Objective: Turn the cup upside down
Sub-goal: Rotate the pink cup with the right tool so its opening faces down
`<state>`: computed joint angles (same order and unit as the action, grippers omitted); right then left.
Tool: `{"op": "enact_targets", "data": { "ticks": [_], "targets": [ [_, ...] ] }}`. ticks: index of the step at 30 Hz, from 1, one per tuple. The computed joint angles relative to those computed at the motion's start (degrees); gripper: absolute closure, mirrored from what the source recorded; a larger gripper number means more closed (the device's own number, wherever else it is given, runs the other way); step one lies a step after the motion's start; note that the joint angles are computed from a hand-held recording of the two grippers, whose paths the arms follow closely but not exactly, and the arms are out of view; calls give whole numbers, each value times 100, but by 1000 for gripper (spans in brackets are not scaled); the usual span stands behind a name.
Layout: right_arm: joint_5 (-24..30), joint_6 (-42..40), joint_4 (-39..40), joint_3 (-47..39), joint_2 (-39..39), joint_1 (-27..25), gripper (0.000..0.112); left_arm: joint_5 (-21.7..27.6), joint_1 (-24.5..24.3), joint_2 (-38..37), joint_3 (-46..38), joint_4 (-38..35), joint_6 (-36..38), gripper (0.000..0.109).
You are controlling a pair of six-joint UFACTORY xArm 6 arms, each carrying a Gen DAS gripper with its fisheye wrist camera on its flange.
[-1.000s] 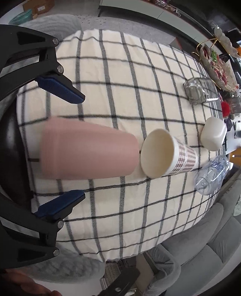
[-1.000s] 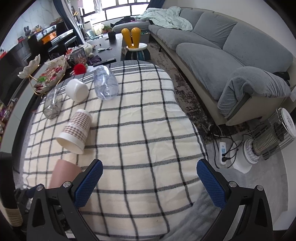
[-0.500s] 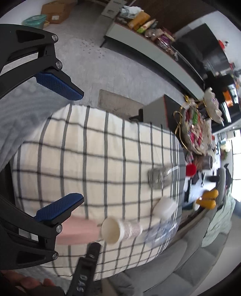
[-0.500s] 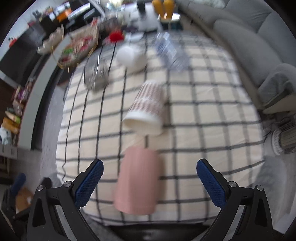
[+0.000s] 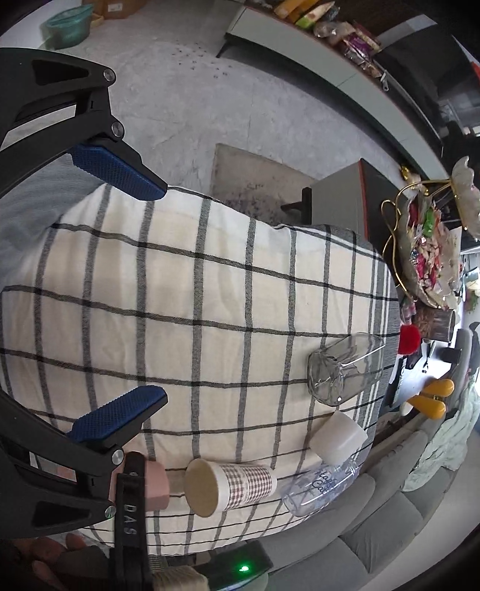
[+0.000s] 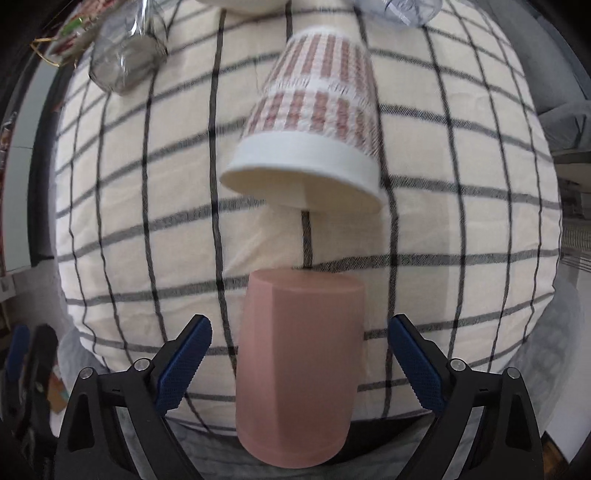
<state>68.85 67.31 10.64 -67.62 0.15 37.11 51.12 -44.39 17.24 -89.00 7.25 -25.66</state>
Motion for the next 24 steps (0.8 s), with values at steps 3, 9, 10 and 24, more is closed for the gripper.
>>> {"op": "enact_targets", "data": {
  "ticks": [3,9,10,24],
  "targets": [
    [-78,-59,310,52,85,-2,22,10,57,97,-57,-223,173,6],
    [-576,9,525,418,58,-19,44,18,69,262,-175,-356,280,6],
    [-644,31,495,475,3,7,44,7,57,259,-165,-335,276,6],
    [-33,3785,-5156,1149,-1426,1769,45,-3027,-295,-442,1541,998,-1172,7]
  ]
}}
